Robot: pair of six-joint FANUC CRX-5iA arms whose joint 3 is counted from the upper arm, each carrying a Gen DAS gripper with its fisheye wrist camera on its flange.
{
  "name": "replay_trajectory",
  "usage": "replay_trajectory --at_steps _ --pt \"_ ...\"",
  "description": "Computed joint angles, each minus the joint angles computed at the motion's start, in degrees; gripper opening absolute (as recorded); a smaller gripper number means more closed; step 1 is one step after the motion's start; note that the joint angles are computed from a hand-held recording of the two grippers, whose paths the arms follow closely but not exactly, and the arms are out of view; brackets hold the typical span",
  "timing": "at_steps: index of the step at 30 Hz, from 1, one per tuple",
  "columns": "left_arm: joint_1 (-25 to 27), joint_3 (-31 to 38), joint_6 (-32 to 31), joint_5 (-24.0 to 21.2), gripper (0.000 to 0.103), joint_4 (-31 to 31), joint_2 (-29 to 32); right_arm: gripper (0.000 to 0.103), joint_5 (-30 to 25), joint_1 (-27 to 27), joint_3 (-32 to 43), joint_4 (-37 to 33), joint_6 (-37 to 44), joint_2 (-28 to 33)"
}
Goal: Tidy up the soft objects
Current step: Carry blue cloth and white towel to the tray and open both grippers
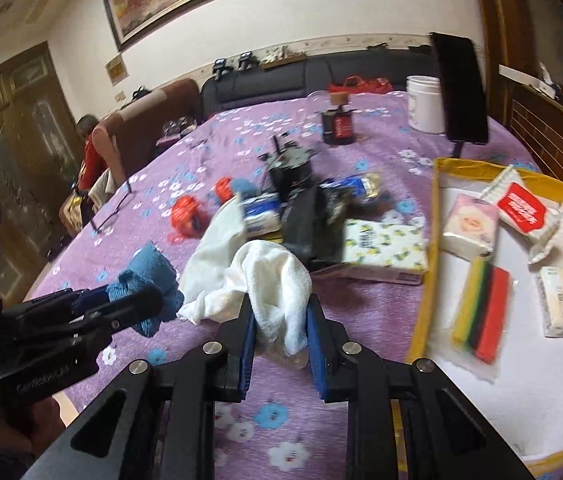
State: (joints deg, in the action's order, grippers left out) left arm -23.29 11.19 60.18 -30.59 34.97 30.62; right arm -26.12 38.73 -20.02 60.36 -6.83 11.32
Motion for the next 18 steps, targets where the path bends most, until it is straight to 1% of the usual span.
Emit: replay_trajectory --at_steps 6,10,14,18 --pt "-2.7 6.4 -0.2 -3.7 0.034 -0.5 3.4 0.026 1.0 -3.7 -5.9 6.7 -9.1 -4.6" --pt "-5.0 11.4 -0.3 -6.2 0.034 -1.5 6.0 0.026 0.5 -6.1 -9.6 9.3 -13.6 -7.8" --pt "-7.2 16.9 0.3 -9.1 0.034 -3.4 9.0 0.026 -0.6 -8.0 -12.5 11.0 -16.6 -10.7" --pt "-9.1 22.9 1.7 -12.3 0.034 -5.6 12.3 0.026 -2.2 -9.4 -14.4 10.1 -17.2 -13.1"
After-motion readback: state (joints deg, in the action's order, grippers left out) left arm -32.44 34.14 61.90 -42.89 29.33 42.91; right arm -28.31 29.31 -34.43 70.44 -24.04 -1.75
